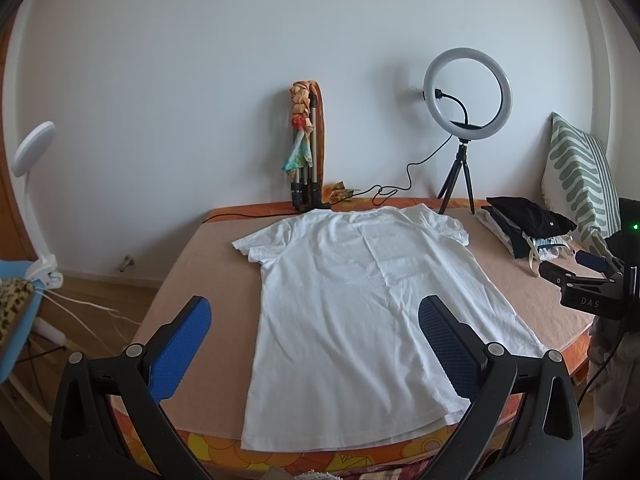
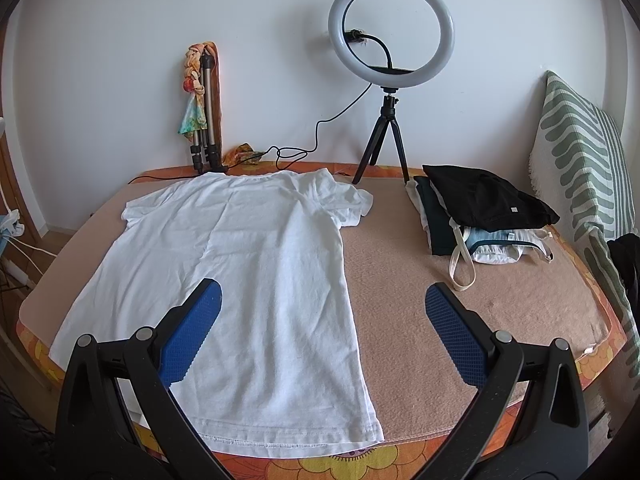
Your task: Fold small clothes
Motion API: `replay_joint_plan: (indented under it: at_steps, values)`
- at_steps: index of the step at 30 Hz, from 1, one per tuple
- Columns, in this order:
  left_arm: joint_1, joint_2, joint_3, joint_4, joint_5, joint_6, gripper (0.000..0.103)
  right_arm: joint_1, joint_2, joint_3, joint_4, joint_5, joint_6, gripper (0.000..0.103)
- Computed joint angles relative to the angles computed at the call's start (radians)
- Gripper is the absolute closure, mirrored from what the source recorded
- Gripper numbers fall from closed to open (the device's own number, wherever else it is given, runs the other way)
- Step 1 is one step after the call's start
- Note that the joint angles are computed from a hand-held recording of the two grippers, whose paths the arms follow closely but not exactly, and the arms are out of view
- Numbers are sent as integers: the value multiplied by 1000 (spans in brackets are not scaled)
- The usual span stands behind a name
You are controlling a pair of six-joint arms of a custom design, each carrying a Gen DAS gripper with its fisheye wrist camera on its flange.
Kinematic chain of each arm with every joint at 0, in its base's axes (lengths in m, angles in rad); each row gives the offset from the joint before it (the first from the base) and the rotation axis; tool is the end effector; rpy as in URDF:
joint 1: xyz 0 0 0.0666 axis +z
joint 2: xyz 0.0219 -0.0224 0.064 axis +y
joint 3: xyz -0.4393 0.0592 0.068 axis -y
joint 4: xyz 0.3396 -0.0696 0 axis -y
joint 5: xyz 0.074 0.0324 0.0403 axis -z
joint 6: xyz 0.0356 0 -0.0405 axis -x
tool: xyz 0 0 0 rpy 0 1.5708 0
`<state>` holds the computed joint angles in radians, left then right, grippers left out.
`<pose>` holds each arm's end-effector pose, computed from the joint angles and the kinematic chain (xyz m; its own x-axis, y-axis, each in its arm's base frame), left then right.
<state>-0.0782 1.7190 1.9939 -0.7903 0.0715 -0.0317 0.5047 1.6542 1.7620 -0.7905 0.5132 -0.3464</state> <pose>0.5741 -0.0479 0.5931 -0.4867 0.0698 -0.8708 0.1554 0.9878 -0.0076 0.4859 0.2480 0.5328 -0.5492 0.0345 -0.8349 0.1049 0.9941 -0.0279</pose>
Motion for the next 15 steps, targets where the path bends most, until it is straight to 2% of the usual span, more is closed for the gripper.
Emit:
replay_joint_plan:
  at_steps: [15]
  values:
    - [3,-1,-4,4,0,-1,0,2,7,8,-3,4,0,0]
